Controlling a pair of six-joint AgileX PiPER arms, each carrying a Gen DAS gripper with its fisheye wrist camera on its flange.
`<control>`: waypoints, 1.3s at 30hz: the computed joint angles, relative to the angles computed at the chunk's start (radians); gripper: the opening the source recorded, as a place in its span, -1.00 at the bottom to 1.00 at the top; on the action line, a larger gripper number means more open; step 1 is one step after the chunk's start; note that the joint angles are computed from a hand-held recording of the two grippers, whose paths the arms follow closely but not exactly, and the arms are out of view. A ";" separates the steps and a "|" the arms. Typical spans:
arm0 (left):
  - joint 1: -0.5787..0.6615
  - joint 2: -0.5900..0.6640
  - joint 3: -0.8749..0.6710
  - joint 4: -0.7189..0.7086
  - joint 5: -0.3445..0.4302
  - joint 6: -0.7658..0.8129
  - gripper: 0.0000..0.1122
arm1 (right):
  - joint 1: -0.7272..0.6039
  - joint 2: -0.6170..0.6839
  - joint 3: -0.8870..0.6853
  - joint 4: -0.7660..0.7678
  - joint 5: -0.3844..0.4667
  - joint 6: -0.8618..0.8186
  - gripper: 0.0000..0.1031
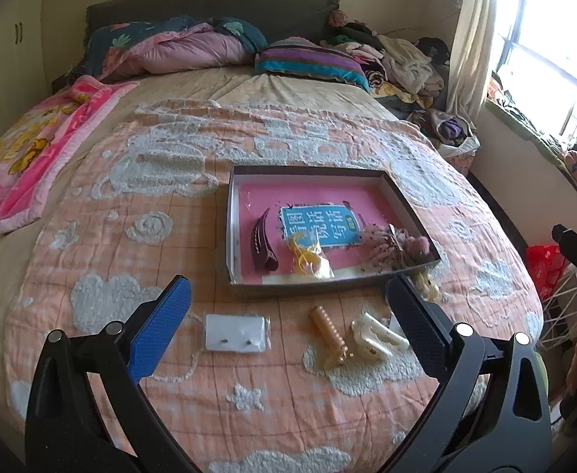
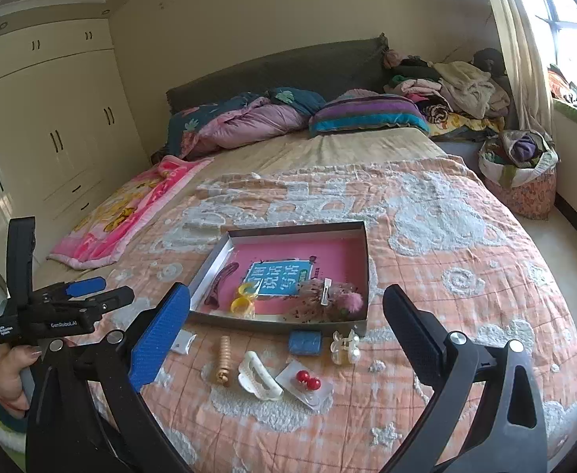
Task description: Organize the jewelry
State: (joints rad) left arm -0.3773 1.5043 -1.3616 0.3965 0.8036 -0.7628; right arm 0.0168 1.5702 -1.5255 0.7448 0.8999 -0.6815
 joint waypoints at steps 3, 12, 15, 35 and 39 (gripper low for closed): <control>-0.024 -0.014 0.021 0.023 0.002 -0.031 0.67 | -0.013 -0.022 0.025 0.013 0.006 -0.022 0.90; -0.089 -0.034 0.077 0.055 -0.014 -0.098 0.67 | -0.054 -0.076 0.095 0.021 0.020 -0.072 0.90; -0.118 -0.027 0.087 0.063 -0.018 -0.116 0.67 | -0.072 -0.096 0.127 0.024 0.024 -0.095 0.90; -0.200 0.026 0.157 0.039 -0.027 -0.142 0.67 | -0.120 -0.110 0.273 -0.019 -0.004 -0.193 0.90; -0.214 0.037 0.181 0.032 -0.040 -0.149 0.67 | -0.112 -0.109 0.303 -0.041 -0.026 -0.207 0.90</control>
State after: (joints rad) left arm -0.5912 1.5416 -1.1805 0.4284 0.7637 -0.9115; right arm -0.0949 1.4608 -1.2222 0.7041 0.8742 -0.8882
